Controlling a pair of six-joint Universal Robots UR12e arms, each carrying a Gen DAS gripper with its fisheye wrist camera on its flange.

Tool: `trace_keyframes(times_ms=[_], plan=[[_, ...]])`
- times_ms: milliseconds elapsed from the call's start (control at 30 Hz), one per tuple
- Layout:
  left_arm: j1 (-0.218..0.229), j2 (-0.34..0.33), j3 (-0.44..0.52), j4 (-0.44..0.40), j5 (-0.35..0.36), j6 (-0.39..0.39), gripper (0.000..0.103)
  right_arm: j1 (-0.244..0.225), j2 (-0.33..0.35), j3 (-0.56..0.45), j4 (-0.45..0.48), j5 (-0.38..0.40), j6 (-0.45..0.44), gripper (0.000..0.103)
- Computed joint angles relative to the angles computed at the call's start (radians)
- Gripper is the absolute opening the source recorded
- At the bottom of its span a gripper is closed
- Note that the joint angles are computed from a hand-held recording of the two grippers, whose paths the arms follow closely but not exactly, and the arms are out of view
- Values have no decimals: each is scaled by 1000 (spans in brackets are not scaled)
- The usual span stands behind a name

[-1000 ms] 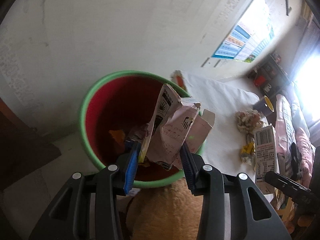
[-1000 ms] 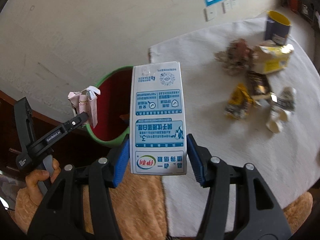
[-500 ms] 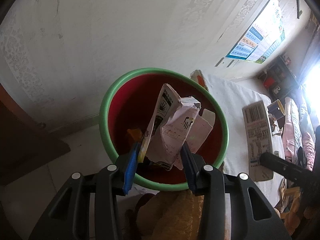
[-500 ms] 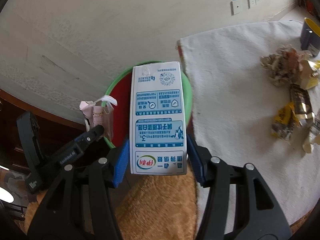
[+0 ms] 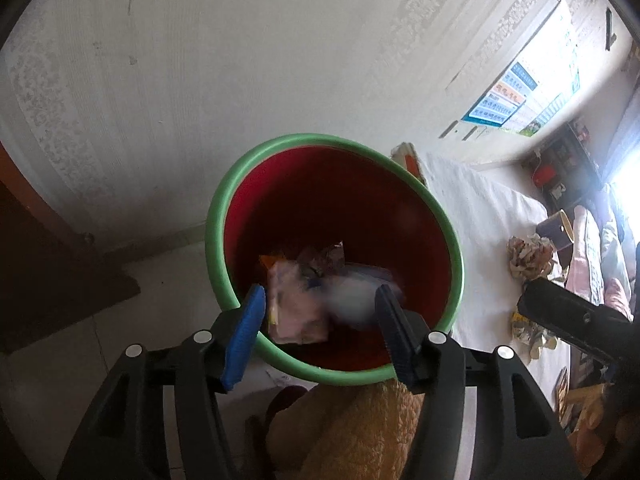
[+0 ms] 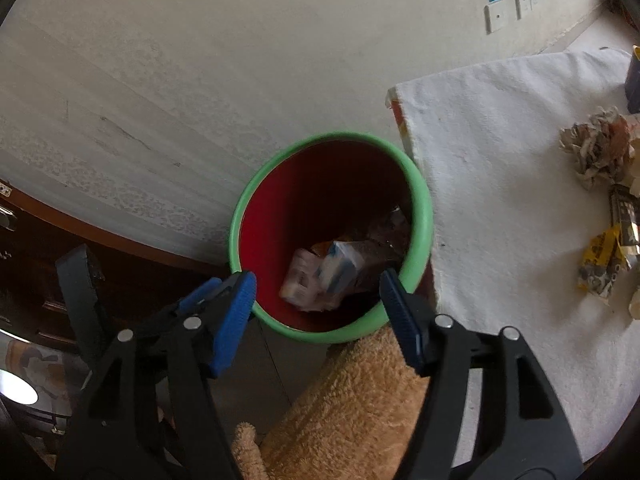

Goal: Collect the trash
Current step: 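Open both grippers to drop the cartons into the bucket, then grasp the white patterned paper cup with the right gripper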

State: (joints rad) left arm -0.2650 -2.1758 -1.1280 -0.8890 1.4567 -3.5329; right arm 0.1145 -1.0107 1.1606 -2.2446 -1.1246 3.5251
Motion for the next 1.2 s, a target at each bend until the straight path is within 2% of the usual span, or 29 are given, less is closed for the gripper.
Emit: trace_keyframes(times_ms=[100,267,300,433,500,633,700,733,767,833,933,1100,1200], plan=[[-4,3,-3,-5,-5,7,58,-11,-34,57,-41,-33,23,63],[-15,2,0,-17,-3,30,60,-47,-115,194,-96,-241,65,63],[-17,1,4,-21,-4,29,60,-57,-129,216,-101,-269,87,63],[-30,-1,10,-31,-8,37,60,-117,-187,320,-134,-410,265,64],[-36,-5,20,-46,-15,48,60,-139,-195,342,-122,-450,319,67],[-54,-6,32,-53,-20,90,60,-174,-181,350,-78,-425,382,67],[-61,-6,38,-54,-19,108,60,-187,-169,352,-70,-382,390,66],[-65,-7,44,-58,-18,114,60,-196,-167,354,-61,-354,382,62],[-68,-9,50,-62,-21,118,60,-200,-168,361,-59,-326,374,50],[-76,-17,68,-75,-27,132,60,-208,-174,390,-104,-265,377,46],[-90,-31,97,-85,-40,168,60,-208,-197,421,-144,-241,358,39],[-124,-89,189,-121,-92,253,61,-198,-278,509,-221,-208,294,38],[-145,-140,268,-173,-119,295,61,-177,-344,577,-224,-236,249,38]])
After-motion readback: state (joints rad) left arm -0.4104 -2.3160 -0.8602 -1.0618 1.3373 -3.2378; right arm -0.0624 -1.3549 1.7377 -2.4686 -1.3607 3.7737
